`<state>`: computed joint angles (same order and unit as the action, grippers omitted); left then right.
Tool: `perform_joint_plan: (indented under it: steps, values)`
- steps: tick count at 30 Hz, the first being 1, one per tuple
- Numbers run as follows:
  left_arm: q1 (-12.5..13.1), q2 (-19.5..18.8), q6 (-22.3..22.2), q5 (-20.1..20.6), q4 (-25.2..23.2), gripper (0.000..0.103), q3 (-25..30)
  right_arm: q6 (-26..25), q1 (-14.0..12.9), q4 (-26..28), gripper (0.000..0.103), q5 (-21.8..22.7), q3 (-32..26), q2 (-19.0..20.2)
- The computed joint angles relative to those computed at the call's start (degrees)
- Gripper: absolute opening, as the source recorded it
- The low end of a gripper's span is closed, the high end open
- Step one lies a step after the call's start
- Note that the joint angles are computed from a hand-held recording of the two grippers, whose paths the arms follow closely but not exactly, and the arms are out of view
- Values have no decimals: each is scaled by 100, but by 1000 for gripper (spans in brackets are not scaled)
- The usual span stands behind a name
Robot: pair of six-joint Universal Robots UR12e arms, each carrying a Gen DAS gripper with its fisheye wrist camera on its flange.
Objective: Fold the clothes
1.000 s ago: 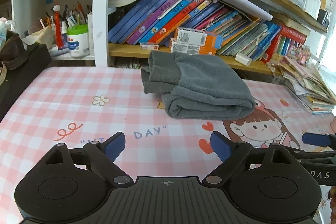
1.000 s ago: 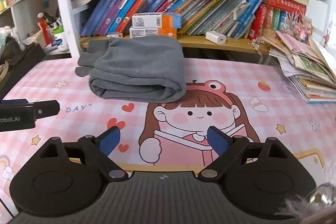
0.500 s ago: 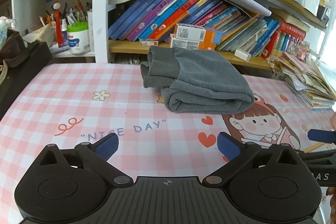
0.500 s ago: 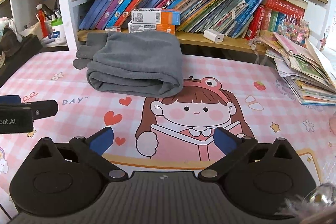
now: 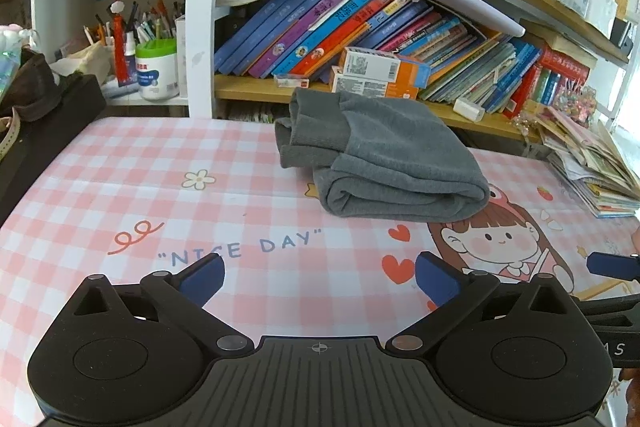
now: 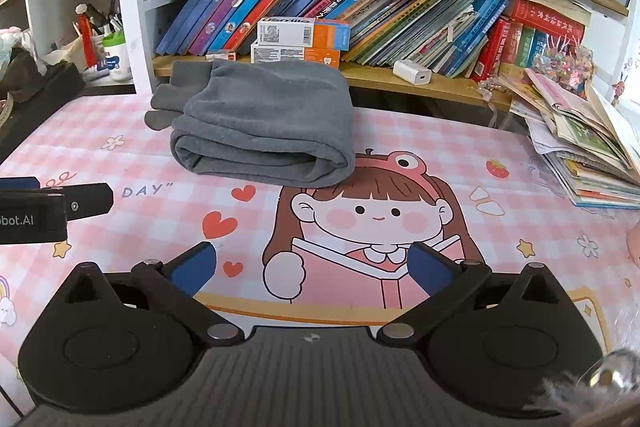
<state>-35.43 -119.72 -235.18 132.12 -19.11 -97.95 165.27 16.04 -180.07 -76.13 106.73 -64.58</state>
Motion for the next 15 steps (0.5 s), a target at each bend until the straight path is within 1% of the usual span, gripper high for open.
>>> perform_joint_plan:
  steps: [5,10,15]
  values:
    - [-31,-1,-39,29,-100,103,25,-5,-19,16,103,85,-44,38]
    - [-49,7,-102,95,-244,103,56,-44,-21,142,103,151,-49,35]
    - [-39,8,-113,25,-311,103,67,11,-29,191,103,127,-56,38]
